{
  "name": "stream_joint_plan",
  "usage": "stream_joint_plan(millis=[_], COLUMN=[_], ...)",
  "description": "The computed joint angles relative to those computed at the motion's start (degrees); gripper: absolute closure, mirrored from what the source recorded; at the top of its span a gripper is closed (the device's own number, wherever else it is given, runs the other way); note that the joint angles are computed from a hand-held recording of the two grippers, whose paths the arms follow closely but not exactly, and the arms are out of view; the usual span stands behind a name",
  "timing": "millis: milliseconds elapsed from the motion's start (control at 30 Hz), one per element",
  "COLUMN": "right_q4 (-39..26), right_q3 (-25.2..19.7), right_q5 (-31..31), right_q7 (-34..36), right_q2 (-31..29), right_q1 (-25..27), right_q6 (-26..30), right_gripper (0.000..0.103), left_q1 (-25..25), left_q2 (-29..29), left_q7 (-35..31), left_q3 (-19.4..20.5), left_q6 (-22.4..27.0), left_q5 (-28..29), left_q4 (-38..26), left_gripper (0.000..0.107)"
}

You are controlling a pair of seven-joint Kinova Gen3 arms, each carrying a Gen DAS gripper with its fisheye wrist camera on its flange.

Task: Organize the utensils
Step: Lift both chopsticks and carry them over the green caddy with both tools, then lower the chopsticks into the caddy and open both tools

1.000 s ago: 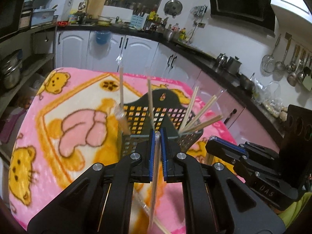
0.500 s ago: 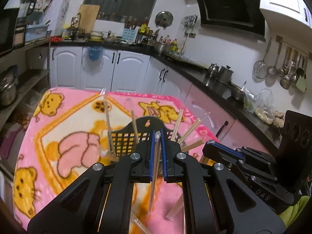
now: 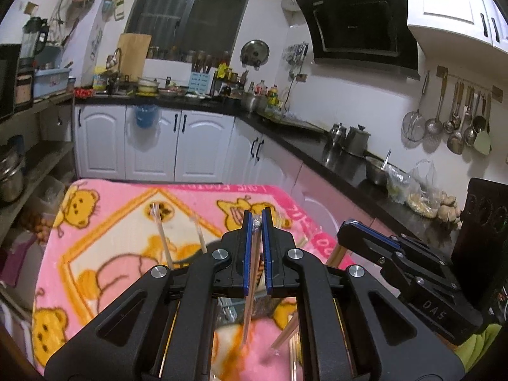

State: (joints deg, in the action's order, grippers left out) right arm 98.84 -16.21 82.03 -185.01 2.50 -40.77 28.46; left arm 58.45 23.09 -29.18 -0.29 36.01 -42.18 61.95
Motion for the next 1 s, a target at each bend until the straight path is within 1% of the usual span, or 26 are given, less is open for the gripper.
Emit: stream_joint_plan(millis=[133, 300, 467, 667, 1000], right_q4=[-0.47, -1.55, -2.6, -3.59, -4.85], right_q3=[0.23, 0.18, 0.42, 0.61, 0.84], right_q5=[2.63, 4.81, 6.47, 10.03, 14.69], right_q7=[-2.24, -3.18, -4.39, -7.04, -9.06], right_q2=[-0.28, -0.15, 0.11, 0.61, 2.64], right_q1=[0.36, 0.77, 1.21, 1.34, 0.3], right_q6=[0.15, 0.94, 1.01, 1.96, 7.81], right_gripper=[0.097, 0.097, 0.097, 0.097, 0.097], left_q1=[0.28, 0.8, 0.54, -0.13, -0.88], left_q2=[0.06, 0.06, 0.29, 0.71, 2.01], left_q7=[0.42, 2.01, 2.88, 3.94, 6.38], left_q3=[-0.72, -2.04, -2.45, -2.95, -4.02], left_q6=[-0.32, 0.07, 1.04, 1.84, 3.32], left_q5=[-1.02, -3.28, -4.63, -5.3, -6.16], left_q4=[-1.13, -2.42, -3.95, -5.43, -7.2], left_gripper=[0.104, 0.104, 0.104, 0.104, 0.104])
